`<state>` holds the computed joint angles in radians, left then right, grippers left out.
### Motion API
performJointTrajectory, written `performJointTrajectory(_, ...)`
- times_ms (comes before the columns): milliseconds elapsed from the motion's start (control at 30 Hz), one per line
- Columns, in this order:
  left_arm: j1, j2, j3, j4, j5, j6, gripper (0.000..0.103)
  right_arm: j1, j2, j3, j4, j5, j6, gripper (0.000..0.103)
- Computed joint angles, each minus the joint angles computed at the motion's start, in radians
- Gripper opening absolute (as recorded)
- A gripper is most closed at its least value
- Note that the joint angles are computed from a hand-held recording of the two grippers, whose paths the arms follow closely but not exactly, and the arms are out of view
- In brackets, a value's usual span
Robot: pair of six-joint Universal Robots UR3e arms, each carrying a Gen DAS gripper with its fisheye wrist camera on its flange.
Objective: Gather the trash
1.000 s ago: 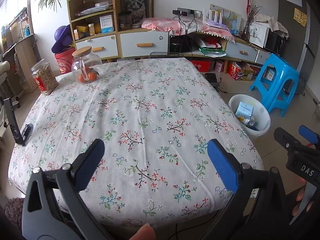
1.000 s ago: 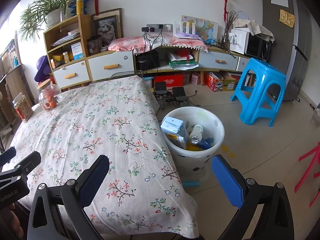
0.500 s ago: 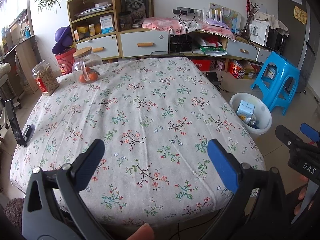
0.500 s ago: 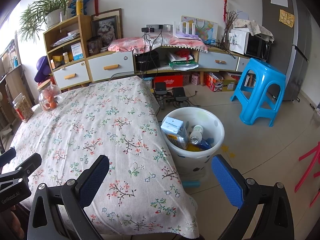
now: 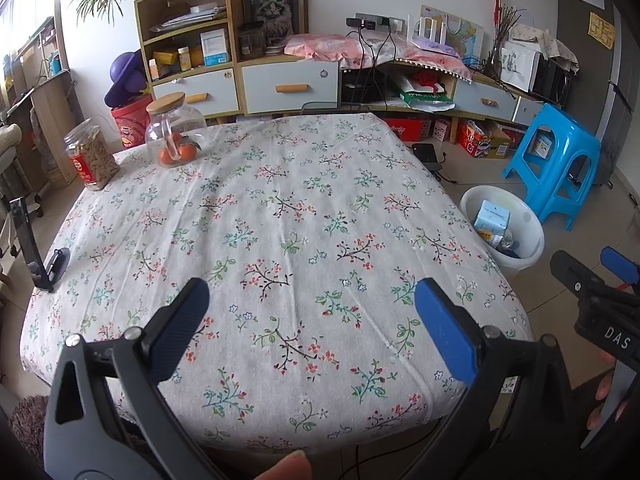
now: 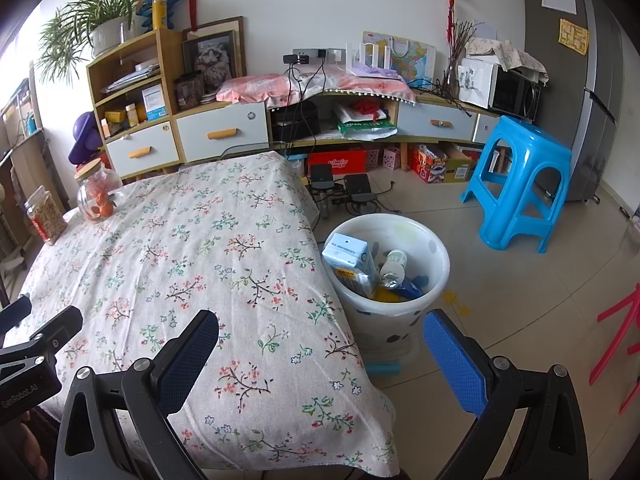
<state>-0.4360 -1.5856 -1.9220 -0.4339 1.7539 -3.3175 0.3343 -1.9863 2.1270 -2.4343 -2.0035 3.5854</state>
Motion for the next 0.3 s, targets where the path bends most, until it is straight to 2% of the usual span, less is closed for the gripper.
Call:
performJointTrajectory(167,0.006,0.004,-0.002,-0.003,-0.011,0.003,0.102,-0.001,-0.001,0.003,-0.003,0.001,-0.001,0.103)
performJointTrajectory(300,0.025,0.008,-0.006,-0.008,-0.054,0.003,0.102,0.001,0.003,-0.009,-0.005,-0.001,-0.007,0.103)
